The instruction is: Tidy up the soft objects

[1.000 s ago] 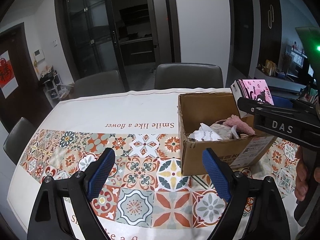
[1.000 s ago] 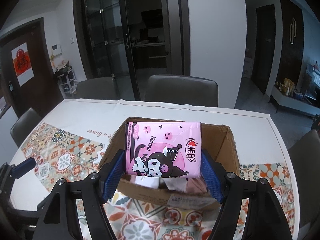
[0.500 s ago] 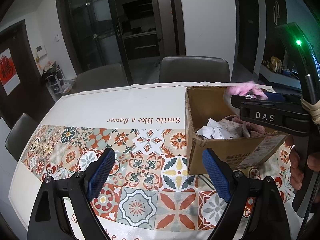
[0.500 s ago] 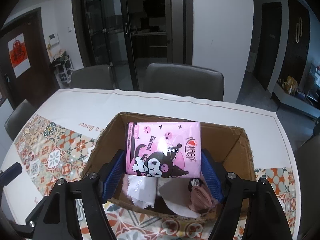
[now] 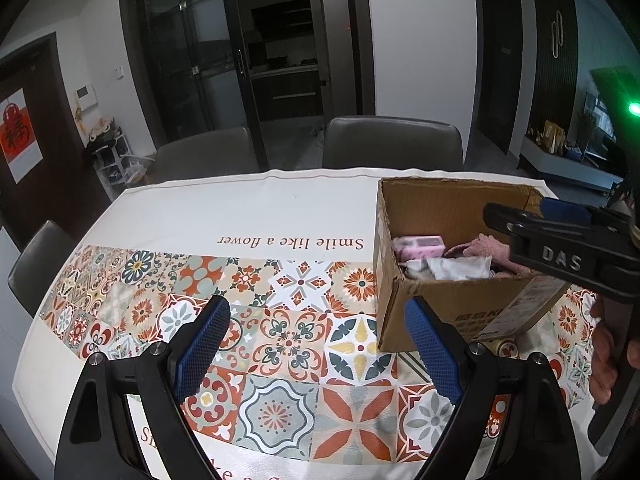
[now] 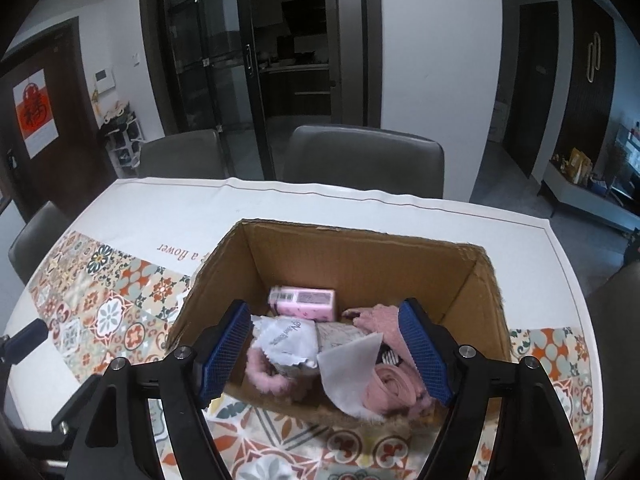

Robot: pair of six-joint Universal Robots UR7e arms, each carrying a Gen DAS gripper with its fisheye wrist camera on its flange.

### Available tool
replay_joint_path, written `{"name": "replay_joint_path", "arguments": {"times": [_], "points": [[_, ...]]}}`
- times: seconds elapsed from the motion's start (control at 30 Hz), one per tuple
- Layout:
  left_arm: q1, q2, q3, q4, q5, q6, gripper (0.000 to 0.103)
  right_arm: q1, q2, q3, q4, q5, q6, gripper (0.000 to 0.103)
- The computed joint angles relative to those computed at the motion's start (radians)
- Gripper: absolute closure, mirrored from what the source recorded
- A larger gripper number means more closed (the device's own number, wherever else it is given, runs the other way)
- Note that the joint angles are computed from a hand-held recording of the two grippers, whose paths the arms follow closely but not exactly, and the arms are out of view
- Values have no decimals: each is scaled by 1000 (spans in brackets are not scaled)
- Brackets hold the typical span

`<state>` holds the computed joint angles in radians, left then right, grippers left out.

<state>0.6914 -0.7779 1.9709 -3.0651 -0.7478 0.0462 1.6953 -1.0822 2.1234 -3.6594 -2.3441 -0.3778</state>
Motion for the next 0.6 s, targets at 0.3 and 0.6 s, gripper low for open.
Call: {"name": "replay_joint_path", "arguments": {"times": [0.3, 0.6], "points": [[-27, -55, 60, -75, -23, 48, 14, 75, -19, 82, -92, -73, 44, 25], [-56, -136, 143, -121, -81, 94, 13, 189, -11, 156, -196, -195, 106, 25]]}}
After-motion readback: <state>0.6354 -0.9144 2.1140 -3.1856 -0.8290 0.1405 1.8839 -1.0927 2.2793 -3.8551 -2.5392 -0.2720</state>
